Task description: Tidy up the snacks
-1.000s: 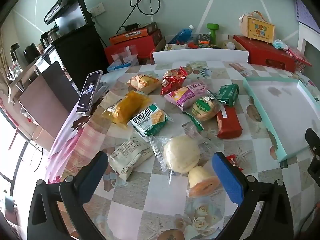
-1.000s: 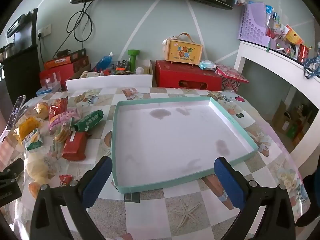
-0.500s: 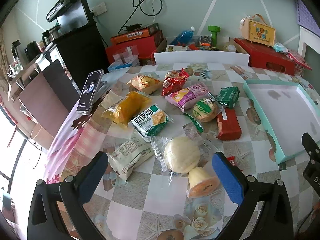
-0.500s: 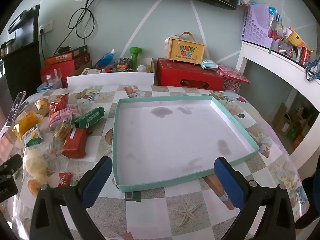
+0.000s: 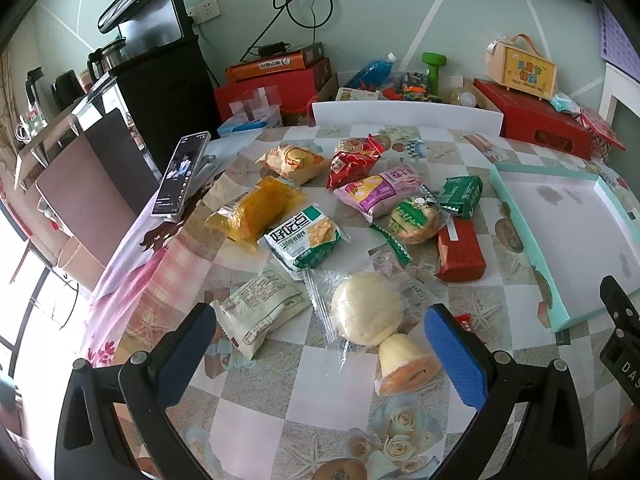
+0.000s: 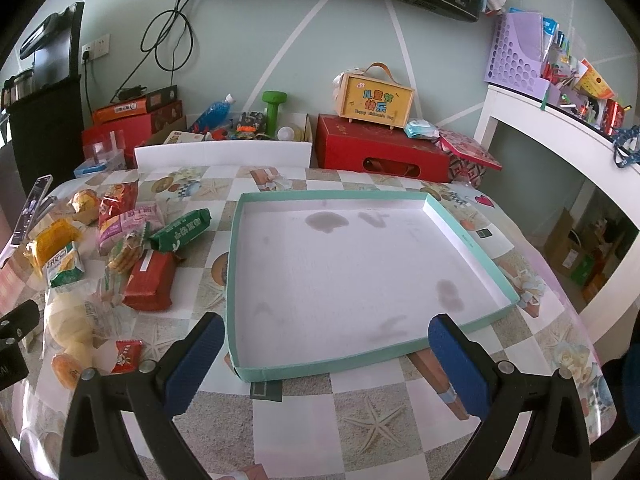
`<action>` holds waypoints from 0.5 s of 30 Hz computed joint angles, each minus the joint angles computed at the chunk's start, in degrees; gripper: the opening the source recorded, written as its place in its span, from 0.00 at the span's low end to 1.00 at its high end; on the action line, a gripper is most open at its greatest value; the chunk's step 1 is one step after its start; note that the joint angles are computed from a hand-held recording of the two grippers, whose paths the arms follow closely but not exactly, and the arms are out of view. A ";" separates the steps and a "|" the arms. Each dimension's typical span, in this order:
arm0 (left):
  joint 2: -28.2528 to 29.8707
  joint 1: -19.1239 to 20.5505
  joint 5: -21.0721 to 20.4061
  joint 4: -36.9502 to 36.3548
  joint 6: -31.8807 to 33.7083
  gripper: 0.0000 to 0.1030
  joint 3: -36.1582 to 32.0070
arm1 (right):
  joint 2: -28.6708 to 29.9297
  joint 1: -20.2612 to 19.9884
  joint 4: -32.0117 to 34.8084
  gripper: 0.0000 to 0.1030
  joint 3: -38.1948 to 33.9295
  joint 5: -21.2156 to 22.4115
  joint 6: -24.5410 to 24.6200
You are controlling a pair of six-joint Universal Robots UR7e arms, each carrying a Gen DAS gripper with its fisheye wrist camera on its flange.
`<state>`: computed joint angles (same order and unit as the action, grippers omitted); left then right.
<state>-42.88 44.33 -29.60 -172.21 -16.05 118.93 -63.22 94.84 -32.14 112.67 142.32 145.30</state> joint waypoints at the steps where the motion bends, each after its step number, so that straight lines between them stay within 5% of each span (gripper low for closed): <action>1: 0.01 0.01 -0.01 0.05 -0.09 1.00 0.01 | 0.06 0.00 0.11 1.00 -0.06 0.05 0.04; 15: -0.03 0.13 -0.31 0.79 -0.66 1.00 -0.08 | 0.54 -0.14 0.84 1.00 -0.56 0.30 0.32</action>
<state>-42.91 44.45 -29.91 -171.43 -16.71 118.85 -62.67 94.70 -31.30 112.12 142.62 145.62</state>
